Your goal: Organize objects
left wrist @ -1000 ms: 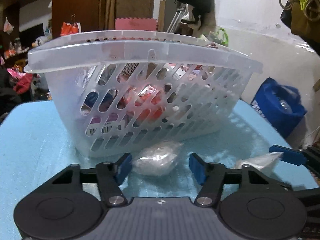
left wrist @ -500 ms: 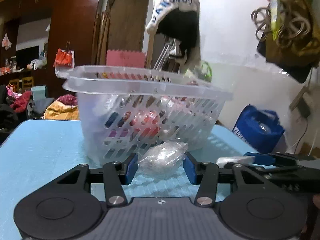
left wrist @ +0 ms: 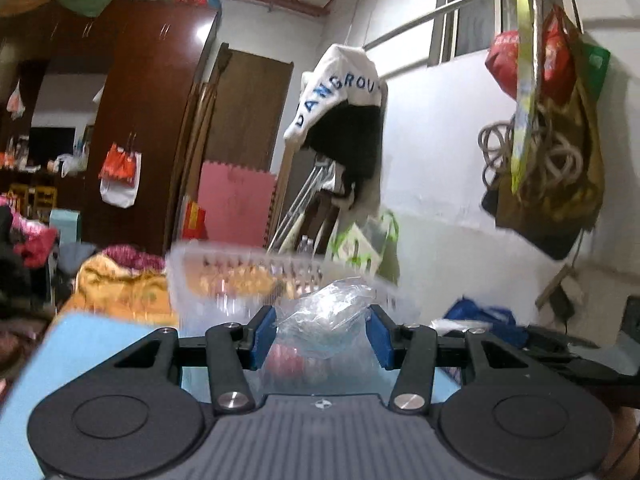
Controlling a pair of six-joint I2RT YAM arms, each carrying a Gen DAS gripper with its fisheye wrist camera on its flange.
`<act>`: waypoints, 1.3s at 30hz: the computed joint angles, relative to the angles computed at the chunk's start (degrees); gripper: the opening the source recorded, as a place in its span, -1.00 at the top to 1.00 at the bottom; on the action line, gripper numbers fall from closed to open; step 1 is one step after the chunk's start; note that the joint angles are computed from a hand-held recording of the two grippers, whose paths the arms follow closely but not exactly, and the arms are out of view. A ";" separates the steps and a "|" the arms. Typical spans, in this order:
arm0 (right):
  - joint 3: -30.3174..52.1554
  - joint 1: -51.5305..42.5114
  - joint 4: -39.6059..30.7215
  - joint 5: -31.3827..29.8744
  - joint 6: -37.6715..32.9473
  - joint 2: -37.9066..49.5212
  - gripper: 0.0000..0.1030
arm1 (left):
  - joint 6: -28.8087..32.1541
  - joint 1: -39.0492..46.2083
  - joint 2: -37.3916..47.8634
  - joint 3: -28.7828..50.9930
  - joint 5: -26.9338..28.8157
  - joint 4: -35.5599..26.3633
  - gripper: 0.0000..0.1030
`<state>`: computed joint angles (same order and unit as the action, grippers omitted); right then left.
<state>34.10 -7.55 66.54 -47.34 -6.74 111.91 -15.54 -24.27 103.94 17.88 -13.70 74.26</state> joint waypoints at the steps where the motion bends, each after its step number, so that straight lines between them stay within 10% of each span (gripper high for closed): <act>1: 1.83 2.18 -3.63 2.16 -0.72 -2.78 -0.52 | 0.50 1.16 -3.32 2.44 0.85 -6.00 -0.04; 6: 21.93 11.12 -26.75 10.33 -3.84 -2.25 -0.53 | 0.68 8.58 -4.98 23.44 4.43 -34.66 -0.05; 11: 35.85 15.90 -39.06 18.47 -9.64 5.63 -0.53 | -0.70 12.75 4.48 38.42 6.34 -48.09 -0.04; 22: 36.84 13.43 -37.04 13.70 -10.86 10.34 -0.61 | -1.08 14.39 10.34 42.13 9.25 -50.04 -0.36; 26: 33.15 11.40 -33.08 10.41 -7.73 7.63 -1.00 | 0.02 13.90 7.69 38.24 8.21 -46.32 -0.56; 31: 30.87 8.10 -39.44 6.40 -10.27 2.16 -1.00 | 5.92 9.21 2.90 28.99 -2.92 -36.59 -0.93; 39: 13.60 5.05 -28.76 16.99 -11.66 -6.65 -1.00 | 6.94 6.84 -4.51 17.26 -0.94 -31.58 -0.94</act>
